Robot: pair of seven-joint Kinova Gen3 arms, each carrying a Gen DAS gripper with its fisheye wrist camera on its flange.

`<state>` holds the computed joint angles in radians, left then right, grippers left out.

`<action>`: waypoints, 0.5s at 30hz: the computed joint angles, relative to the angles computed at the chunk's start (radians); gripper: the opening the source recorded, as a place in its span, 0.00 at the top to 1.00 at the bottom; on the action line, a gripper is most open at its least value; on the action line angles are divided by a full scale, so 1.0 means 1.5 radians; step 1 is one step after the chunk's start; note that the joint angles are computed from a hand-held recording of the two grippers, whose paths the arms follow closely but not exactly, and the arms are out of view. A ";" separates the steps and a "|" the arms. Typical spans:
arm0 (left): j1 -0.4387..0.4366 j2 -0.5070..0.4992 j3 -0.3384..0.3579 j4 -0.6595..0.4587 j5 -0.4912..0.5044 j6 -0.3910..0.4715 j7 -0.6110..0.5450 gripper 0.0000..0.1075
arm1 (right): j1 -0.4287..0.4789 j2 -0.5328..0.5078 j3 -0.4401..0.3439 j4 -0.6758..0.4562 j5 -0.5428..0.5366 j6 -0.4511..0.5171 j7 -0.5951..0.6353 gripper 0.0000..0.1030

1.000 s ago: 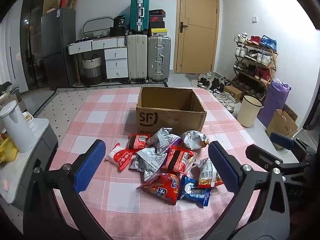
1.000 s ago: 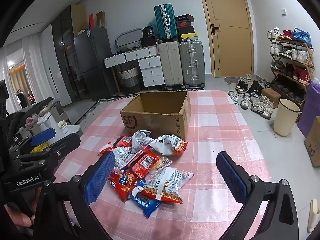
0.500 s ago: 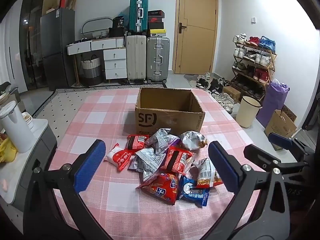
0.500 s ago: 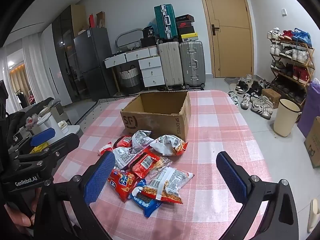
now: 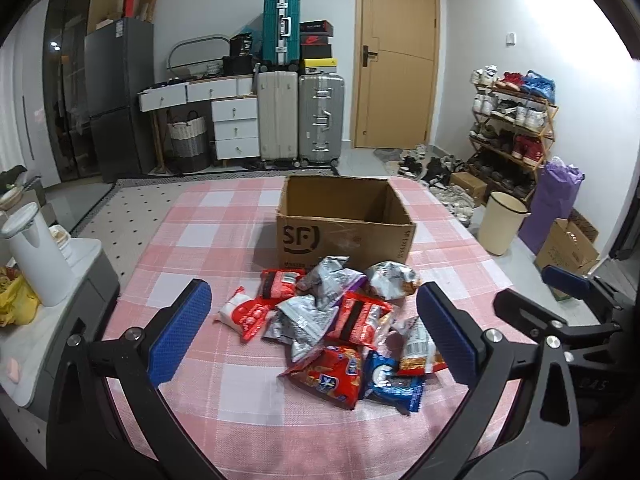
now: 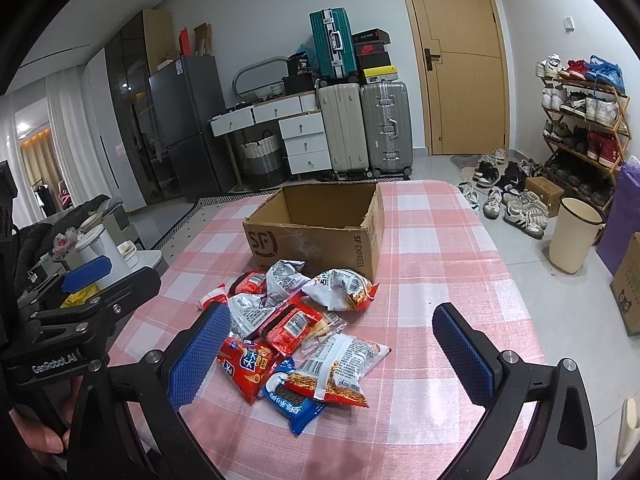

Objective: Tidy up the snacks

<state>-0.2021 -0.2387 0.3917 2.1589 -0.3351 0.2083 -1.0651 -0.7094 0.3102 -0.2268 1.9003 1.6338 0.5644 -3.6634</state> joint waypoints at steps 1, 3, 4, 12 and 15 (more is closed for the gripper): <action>-0.005 0.000 0.003 0.003 0.003 -0.006 -0.001 0.05 | -0.002 0.001 -0.001 -0.001 -0.001 0.003 0.001 0.00; 0.018 0.000 -0.020 0.003 0.017 -0.005 -0.017 0.05 | -0.001 -0.001 0.000 -0.001 -0.004 0.000 0.001 0.00; 0.021 0.000 -0.024 0.002 0.016 -0.004 -0.018 0.05 | -0.003 -0.002 -0.001 -0.001 -0.003 0.001 0.000 0.00; 0.025 -0.001 -0.028 0.002 0.030 -0.002 -0.032 0.05 | 0.002 0.000 -0.003 0.004 0.010 0.000 -0.012 0.00; 0.028 -0.001 -0.032 0.001 0.033 -0.001 -0.035 0.05 | 0.003 -0.001 -0.004 0.004 0.009 -0.001 -0.011 0.00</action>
